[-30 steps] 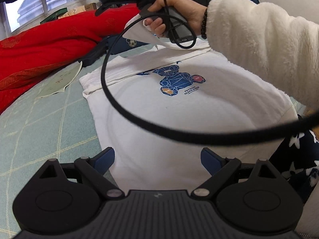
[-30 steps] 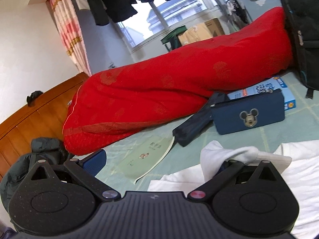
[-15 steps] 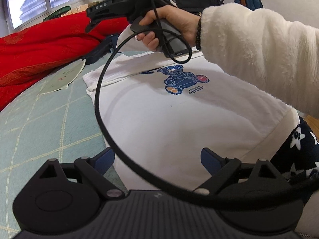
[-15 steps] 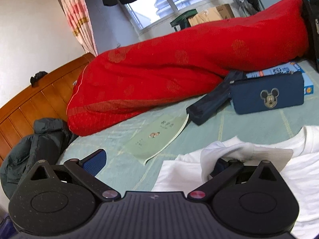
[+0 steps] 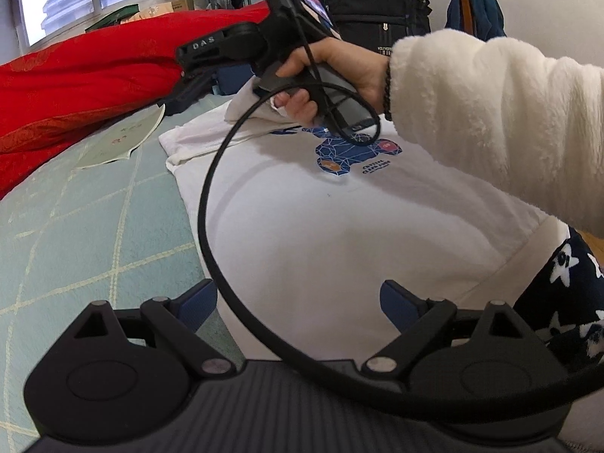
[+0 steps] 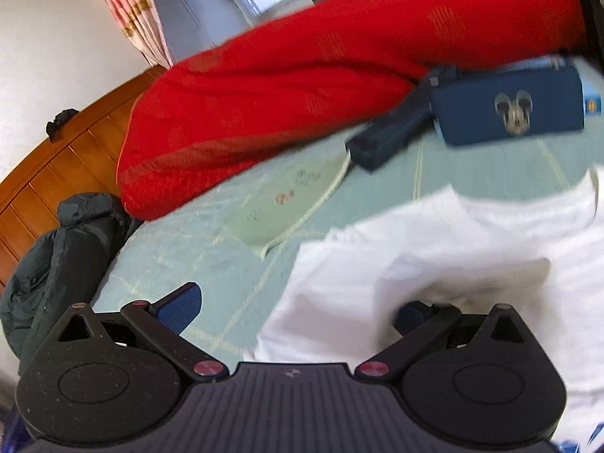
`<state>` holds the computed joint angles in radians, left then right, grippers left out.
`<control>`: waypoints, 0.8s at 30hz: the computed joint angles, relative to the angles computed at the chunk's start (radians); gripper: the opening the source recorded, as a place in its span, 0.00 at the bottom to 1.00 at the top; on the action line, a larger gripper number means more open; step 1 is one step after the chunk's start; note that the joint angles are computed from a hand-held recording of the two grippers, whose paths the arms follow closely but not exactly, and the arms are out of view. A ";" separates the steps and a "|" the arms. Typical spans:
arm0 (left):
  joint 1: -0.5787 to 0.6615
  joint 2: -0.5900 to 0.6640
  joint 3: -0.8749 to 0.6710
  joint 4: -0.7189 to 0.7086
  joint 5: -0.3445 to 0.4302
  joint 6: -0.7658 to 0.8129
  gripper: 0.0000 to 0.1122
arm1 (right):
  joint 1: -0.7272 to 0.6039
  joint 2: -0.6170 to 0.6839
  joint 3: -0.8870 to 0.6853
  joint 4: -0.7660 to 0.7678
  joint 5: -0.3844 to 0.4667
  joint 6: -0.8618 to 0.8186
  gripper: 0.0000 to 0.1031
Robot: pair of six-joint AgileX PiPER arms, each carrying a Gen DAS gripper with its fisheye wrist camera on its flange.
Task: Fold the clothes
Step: 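Lay the sleeve on the shirt body and open the right gripper, then move the open left gripper to the shirt side edge beside the folded sleeve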
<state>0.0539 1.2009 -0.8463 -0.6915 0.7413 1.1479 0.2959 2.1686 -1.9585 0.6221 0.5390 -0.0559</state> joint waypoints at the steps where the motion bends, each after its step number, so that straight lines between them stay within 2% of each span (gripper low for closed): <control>1: 0.003 -0.001 0.000 -0.003 0.003 0.003 0.83 | -0.010 -0.002 0.006 0.024 0.024 -0.011 1.00; 5: 0.019 -0.002 0.001 -0.022 0.024 0.024 0.83 | -0.049 -0.064 0.085 0.059 0.086 -0.063 1.00; 8: 0.031 -0.004 -0.003 -0.037 0.059 0.047 0.83 | -0.069 -0.140 0.171 -0.024 0.082 -0.043 1.00; 11: 0.047 -0.009 -0.008 -0.063 0.111 0.073 0.83 | -0.083 -0.232 0.280 -0.161 0.034 0.019 1.00; 17: 0.062 -0.019 -0.029 -0.097 0.199 0.095 0.83 | -0.120 -0.372 0.512 -0.476 -0.125 0.229 1.00; 23: 0.061 -0.003 -0.094 -0.101 0.285 0.081 0.83 | -0.196 -0.468 0.692 -0.819 -0.191 0.497 1.00; 24: 0.052 0.004 -0.112 -0.095 0.289 0.072 0.83 | -0.208 -0.489 0.723 -0.839 -0.202 0.508 1.00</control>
